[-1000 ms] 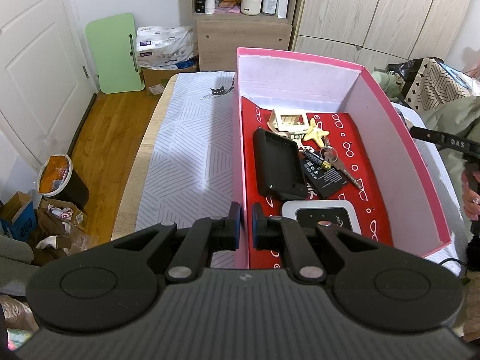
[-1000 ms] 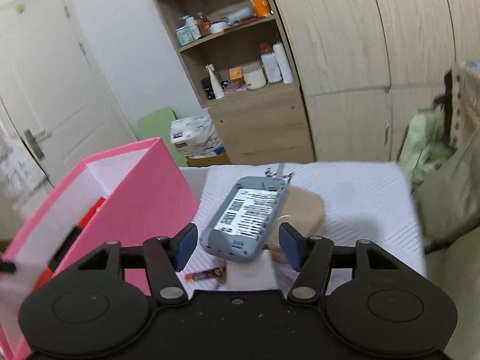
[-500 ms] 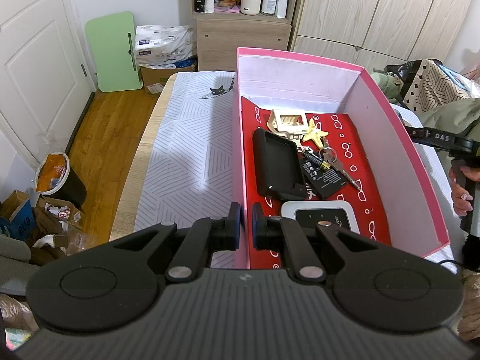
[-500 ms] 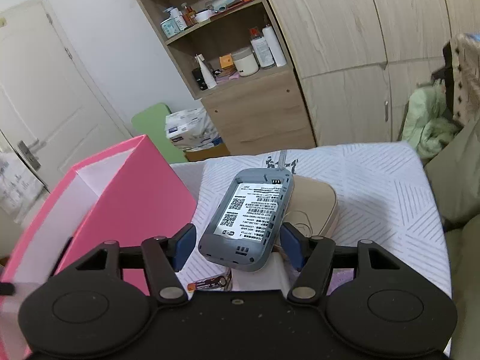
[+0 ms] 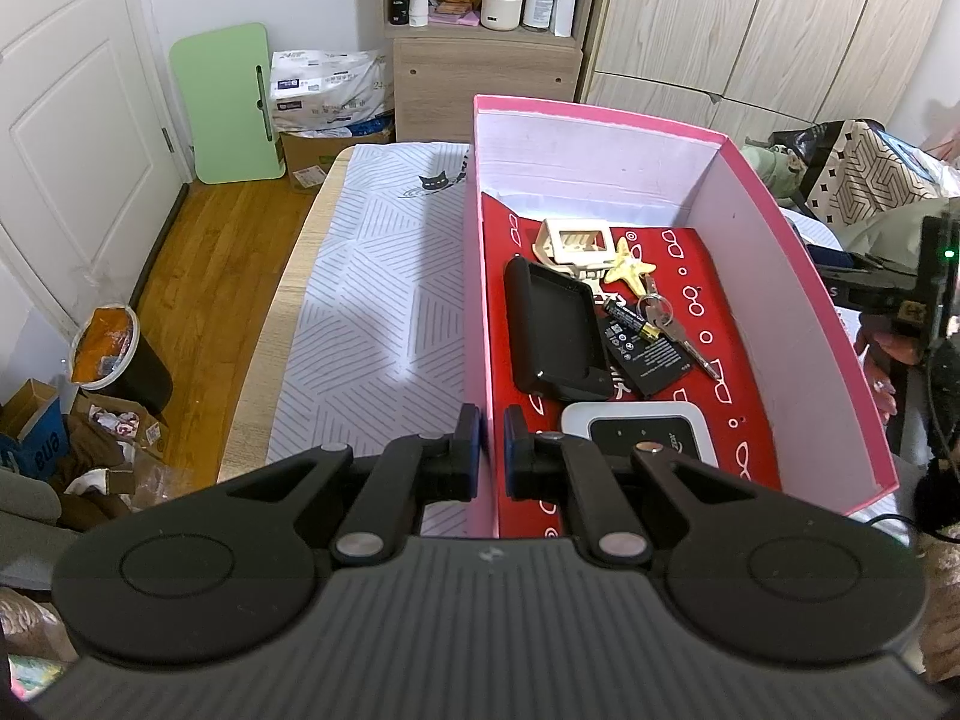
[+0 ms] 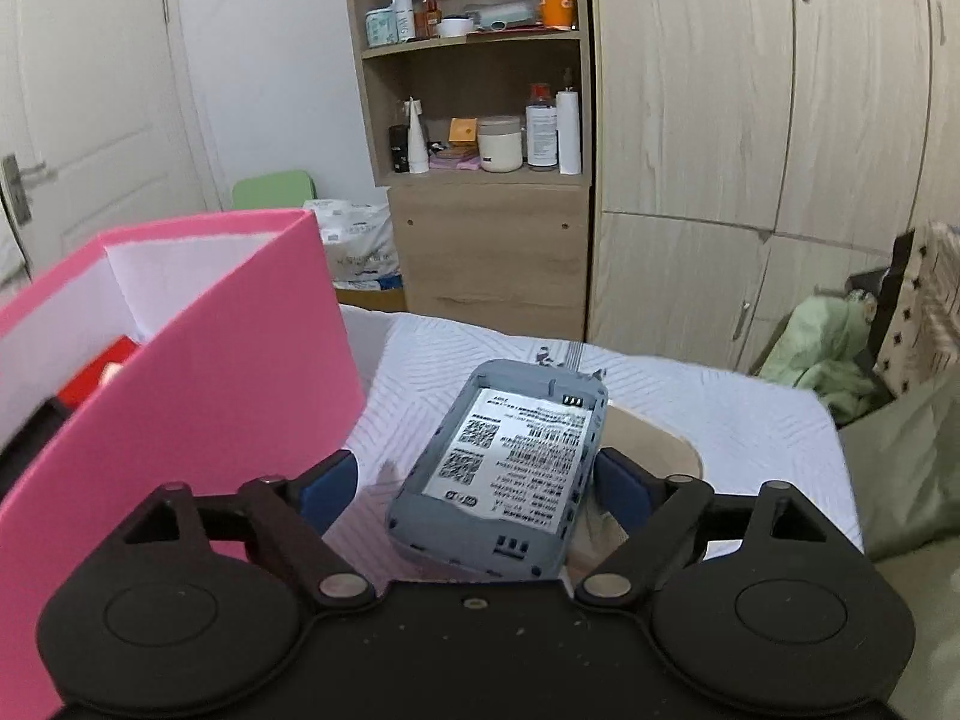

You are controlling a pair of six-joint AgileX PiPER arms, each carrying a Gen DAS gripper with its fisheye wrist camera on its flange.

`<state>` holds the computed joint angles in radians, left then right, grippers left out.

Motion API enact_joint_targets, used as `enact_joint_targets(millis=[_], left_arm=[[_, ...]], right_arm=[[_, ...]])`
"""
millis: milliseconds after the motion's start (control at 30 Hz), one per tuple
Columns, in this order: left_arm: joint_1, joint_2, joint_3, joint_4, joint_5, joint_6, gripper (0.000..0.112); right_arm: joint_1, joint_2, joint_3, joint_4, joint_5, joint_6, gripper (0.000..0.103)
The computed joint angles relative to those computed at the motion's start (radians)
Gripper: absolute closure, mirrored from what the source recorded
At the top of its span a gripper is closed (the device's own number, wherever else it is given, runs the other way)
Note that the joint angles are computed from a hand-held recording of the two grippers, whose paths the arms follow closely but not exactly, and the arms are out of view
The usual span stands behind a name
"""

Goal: Organize rigid objects
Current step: 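Move the right tool to the grey labelled router and grasp it, then lift the grey router and lower it into the pink box, open right tool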

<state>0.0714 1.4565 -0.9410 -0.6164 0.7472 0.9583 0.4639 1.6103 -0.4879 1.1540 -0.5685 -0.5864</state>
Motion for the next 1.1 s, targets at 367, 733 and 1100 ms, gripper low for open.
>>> enact_joint_targets(millis=[367,733,1100], left_arm=[[-0.002,0.001,-0.002,0.002,0.0,-0.006,0.106],[0.003,0.005,-0.003,-0.006,0.004,0.0,0.106],[0.006,0.009,-0.007,-0.01,0.011,-0.001,0.106]], right_arm=[[-0.037,-0.037,0.01,0.018,0.017,-0.056,0.035],[-0.131,-0.206,0.124,-0.367,0.166,0.389,0.037],[0.023,-0.308,0.199,-0.092,0.117,0.185,0.038]])
